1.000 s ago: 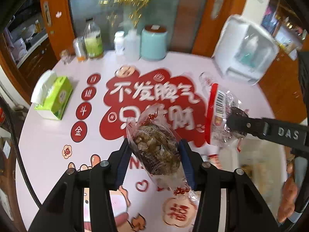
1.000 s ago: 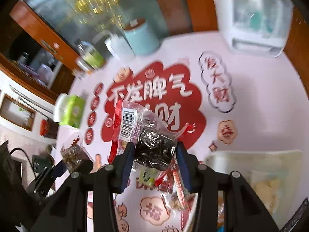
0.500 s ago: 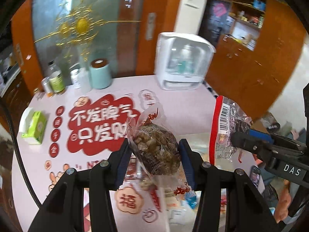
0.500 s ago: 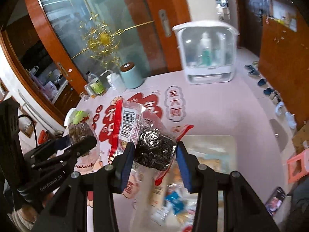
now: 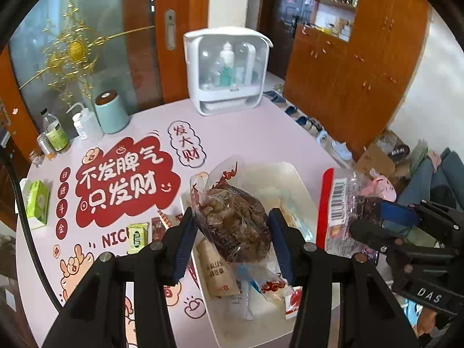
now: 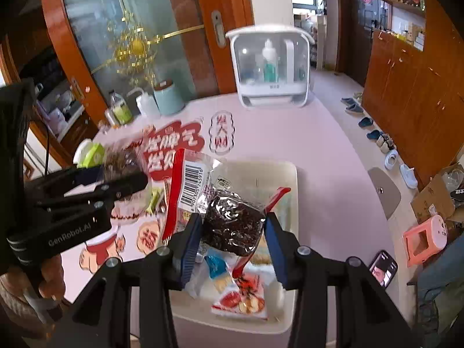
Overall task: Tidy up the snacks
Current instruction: 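Carry both bags over the tray and open both grippers to drop them, then withdraw both grippers toward the green packet and remaining snacks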
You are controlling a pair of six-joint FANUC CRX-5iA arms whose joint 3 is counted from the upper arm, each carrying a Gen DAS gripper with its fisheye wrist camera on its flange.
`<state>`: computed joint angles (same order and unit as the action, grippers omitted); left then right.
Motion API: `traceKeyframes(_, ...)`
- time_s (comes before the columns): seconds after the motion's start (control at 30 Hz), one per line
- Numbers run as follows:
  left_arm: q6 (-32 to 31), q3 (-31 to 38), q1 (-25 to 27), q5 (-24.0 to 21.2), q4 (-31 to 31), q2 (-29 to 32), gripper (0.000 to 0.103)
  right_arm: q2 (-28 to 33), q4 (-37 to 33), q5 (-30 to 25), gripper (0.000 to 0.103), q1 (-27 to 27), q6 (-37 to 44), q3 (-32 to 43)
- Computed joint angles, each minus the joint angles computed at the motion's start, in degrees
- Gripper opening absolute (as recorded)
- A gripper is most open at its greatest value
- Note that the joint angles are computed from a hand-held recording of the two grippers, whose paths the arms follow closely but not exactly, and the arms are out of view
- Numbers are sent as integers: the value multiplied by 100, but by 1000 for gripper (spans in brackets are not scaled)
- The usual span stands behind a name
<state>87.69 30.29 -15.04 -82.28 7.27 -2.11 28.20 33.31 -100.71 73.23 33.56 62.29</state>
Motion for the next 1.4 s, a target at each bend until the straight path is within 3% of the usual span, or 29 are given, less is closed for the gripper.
traceKeyframes(0.3,-30,-15,-406,-162,-336,110,49,-282,-282,-11,45,23,28,-621)
traceKeyframes(0.7,-60,-93,-423,-235,-369,148,51,-254,-533,-87,46,-37,167,-658)
traceKeyframes(0.77,-100,-92,-435,-231,-377,144,66,-244,-621,-96,46,-64,168,-634)
traceKeyframes(0.8,-116,-101,-445,-211,-404,126,84,-257,-699,-91,46,-87,135,-643)
traceKeyframes(0.83,-127,-122,-453,-168,-425,98,91,-271,-772,-80,46,-107,92,-654)
traceKeyframes(1.4,-305,-315,-173,-97,-330,-229,92,27,-857,-232,49,-53,71,-120)
